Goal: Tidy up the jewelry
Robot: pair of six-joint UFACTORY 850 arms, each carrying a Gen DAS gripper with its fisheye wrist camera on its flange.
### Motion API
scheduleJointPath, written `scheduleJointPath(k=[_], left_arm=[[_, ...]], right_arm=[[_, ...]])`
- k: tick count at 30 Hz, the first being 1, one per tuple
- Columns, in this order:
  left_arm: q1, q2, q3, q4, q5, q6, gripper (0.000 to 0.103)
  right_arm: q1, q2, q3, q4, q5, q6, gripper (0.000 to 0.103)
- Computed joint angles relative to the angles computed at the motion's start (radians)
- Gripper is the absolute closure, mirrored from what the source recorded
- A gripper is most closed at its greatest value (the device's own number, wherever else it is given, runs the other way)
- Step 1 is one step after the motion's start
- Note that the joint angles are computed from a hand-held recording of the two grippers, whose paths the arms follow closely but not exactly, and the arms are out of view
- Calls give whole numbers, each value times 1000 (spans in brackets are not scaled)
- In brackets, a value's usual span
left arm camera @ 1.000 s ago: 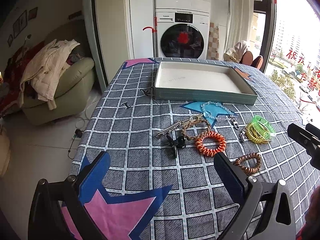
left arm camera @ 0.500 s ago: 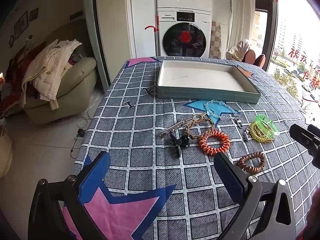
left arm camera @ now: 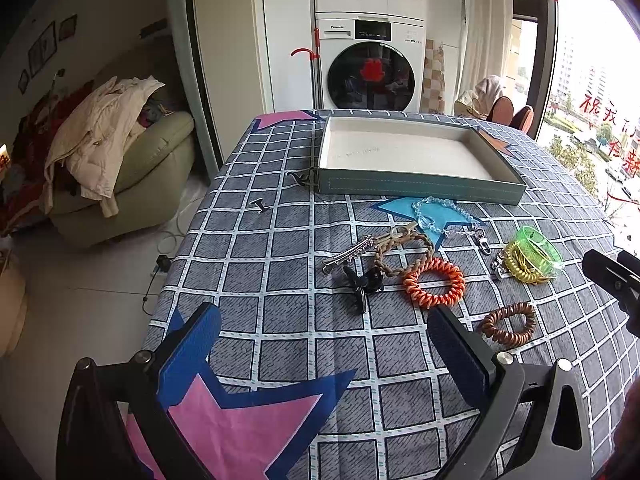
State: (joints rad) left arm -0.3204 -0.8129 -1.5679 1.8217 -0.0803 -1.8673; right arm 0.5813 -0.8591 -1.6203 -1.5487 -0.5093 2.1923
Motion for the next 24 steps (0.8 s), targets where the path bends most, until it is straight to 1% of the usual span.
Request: scheduleJointPath(k=[5, 10, 13, 16, 19, 20, 24], left_arm=[[2, 1, 3, 93, 3, -95, 0], [1, -1, -3, 101, 6, -96, 0], [-1, 1, 0, 179, 2, -166, 0], [-1, 0, -3, 145, 2, -134, 0], [-2, -1, -7, 47, 2, -42, 0], [-1, 0, -6, 49, 1, -45, 0], [-1, 0, -6, 51, 2, -46, 0]], right_arm=[[0, -8, -10, 6, -5, -12, 0], [0, -4, -3, -5, -9, 10, 0], [0, -5, -5, 5, -14, 0, 0], [0, -7, -7, 1, -18, 1, 0], [-1, -7, -8, -4, -16, 5, 0], [-1, -7, -5, -20, -20, 19, 0], [-1, -7, -9, 4, -18, -4, 0]])
